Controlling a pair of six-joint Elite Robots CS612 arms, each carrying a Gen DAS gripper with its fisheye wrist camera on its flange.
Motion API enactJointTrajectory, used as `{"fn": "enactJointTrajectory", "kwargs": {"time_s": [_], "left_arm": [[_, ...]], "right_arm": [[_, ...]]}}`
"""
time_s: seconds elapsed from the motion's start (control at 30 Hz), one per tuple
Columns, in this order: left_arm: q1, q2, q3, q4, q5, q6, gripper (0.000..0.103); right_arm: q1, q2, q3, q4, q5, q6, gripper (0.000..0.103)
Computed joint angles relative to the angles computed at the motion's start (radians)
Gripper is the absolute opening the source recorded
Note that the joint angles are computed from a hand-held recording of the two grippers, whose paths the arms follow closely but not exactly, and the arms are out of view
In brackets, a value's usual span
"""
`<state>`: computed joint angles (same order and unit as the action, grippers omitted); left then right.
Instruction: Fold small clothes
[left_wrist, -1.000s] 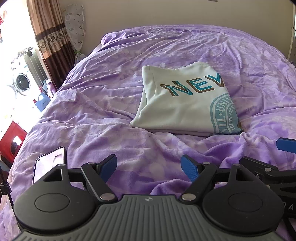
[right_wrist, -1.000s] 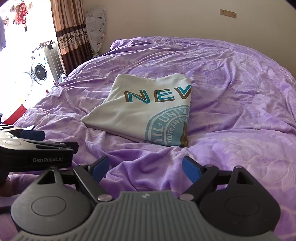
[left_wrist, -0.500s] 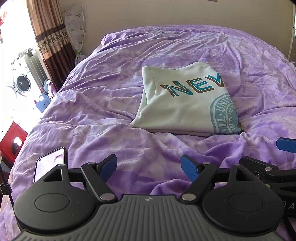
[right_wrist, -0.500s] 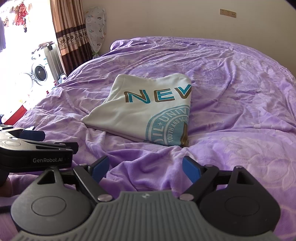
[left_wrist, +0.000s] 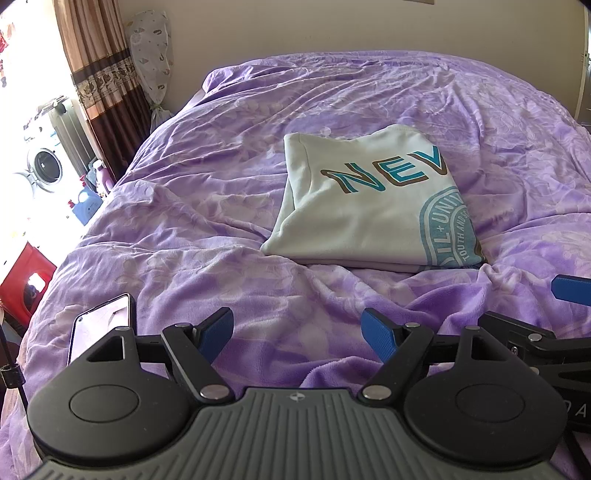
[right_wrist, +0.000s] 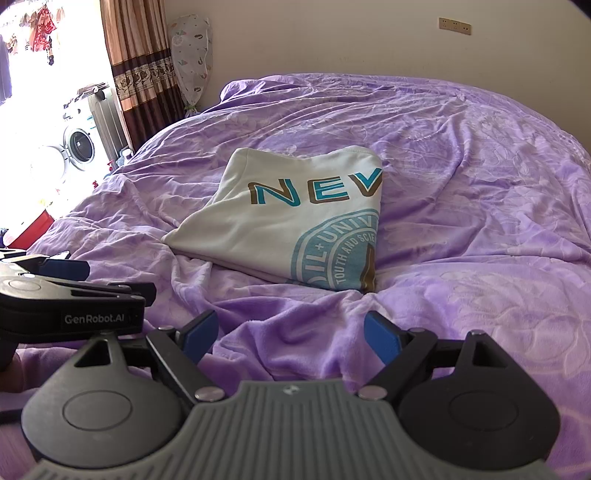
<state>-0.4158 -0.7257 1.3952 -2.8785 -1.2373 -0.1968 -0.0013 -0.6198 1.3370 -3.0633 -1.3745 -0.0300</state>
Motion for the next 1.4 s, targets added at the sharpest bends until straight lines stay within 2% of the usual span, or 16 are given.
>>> {"fn": "enactJointTrajectory", "kwargs": {"time_s": [1.13,1.4], "left_arm": [[0.0,-0.001,0.001,-0.001,0.002,0.002,0.092],[-0.001,-0.004,0.005,-0.035,0.006,0.026,0.091]], "right_arm": [[0.002,0.003,-0.003,-0.006,-0.002,0.008,0.082],[0.003,0.002,-0.002,-0.006,-0.003,0.011,0.082]]}}
